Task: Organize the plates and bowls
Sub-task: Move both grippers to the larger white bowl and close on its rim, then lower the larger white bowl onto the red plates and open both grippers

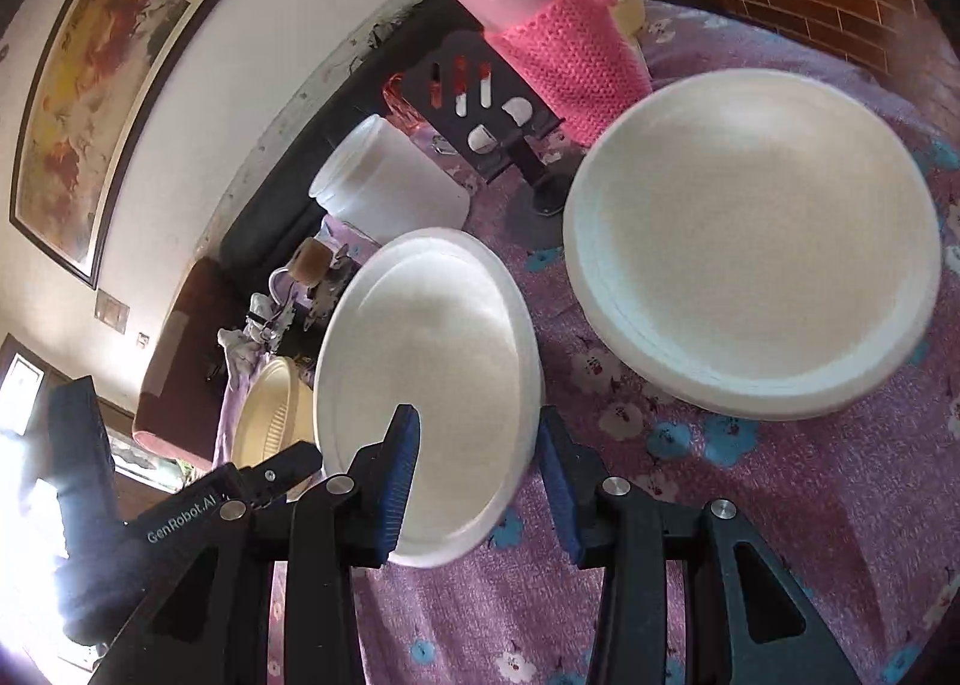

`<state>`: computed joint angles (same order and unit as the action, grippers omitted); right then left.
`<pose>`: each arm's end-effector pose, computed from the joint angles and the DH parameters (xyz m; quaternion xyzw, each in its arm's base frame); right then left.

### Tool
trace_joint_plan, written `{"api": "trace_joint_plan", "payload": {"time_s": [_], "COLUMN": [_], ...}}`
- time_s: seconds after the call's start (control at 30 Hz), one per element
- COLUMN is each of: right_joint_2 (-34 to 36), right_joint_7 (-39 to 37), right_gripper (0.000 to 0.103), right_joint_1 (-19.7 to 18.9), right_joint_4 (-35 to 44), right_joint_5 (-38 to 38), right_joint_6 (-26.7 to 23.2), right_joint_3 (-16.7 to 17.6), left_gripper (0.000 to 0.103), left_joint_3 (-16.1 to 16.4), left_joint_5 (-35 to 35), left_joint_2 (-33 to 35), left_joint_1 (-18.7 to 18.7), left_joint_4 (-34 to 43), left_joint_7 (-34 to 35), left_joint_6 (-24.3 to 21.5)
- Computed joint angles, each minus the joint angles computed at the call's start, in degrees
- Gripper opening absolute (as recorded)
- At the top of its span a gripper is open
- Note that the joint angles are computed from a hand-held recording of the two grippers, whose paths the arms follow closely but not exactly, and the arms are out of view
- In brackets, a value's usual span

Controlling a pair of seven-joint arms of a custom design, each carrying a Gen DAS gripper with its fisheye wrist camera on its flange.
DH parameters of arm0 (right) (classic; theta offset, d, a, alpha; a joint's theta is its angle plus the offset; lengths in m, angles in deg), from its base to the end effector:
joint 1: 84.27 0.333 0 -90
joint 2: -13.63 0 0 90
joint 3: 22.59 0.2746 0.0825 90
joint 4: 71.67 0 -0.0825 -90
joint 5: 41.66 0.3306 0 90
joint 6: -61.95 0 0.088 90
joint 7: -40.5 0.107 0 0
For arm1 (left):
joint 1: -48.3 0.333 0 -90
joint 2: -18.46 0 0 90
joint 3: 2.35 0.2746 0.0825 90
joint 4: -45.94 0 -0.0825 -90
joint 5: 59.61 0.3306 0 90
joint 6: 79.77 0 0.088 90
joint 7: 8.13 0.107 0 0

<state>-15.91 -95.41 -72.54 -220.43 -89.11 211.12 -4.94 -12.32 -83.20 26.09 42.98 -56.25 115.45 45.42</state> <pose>0.3350 0.2106 0.4568 -0.1697 0.8975 -0.1656 0.3718 0.5482 -0.1606 0.4842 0.4303 -0.8722 0.2327 0.0066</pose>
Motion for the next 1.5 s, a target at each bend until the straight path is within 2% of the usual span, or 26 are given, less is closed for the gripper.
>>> {"api": "trace_joint_plan", "payload": {"time_s": [0.2,0.27,0.3,0.33,0.47,0.6,0.93,1.13,1.27,1.5], "right_joint_2": [1.03,1.82,2.13,2.26,2.19,2.92,3.15,5.06,9.71,26.23], "right_joint_7": [0.47,-1.04,-1.50,-1.54,-1.25,-1.61,-2.77,-4.50,-4.25,-5.68], "right_gripper": [0.041,0.022,0.020,0.018,0.013,0.010,0.009,0.009,0.009,0.010], "right_joint_1": [-0.03,0.61,0.88,1.05,1.53,2.03,3.86,5.86,7.76,13.42], "right_joint_4": [-0.16,0.47,0.65,0.76,0.85,1.57,3.38,8.39,14.59,33.86], "right_joint_5": [0.36,0.97,1.26,1.46,1.44,1.39,2.65,3.51,2.14,-3.80], "right_joint_6": [-1.03,-2.13,-2.35,-2.80,-4.11,-5.23,-7.89,-11.20,-12.52,-14.26], "right_joint_3": [-0.09,-0.52,-0.78,-0.79,-0.86,-0.90,-1.05,0.33,1.95,2.48], "left_gripper": [0.070,0.067,0.056,0.050,0.020,0.011,0.012,0.012,0.012,0.014], "left_joint_3": [-0.42,-0.54,-0.59,-0.59,-0.62,-0.66,0.09,2.29,5.57,11.01], "left_joint_5": [-1.51,-2.42,-2.59,-2.54,-5.24,-5.90,-6.54,-7.70,-8.30,-8.02], "left_joint_2": [0.89,0.92,0.86,0.88,1.89,0.09,-3.06,-8.12,-11.92,-11.36], "left_joint_1": [-0.11,-0.03,-0.07,-0.15,0.74,0.47,0.37,2.25,5.46,12.79], "left_joint_4": [-0.62,-0.73,-0.93,-0.99,0.94,-1.13,-3.40,-6.38,-8.54,-4.48], "left_joint_7": [1.57,2.53,3.02,3.15,5.38,7.17,9.00,11.65,15.20,19.57], "left_joint_6": [-0.62,-0.85,-0.65,-0.57,-4.84,-3.55,-2.92,-3.62,-3.96,-5.60]}}
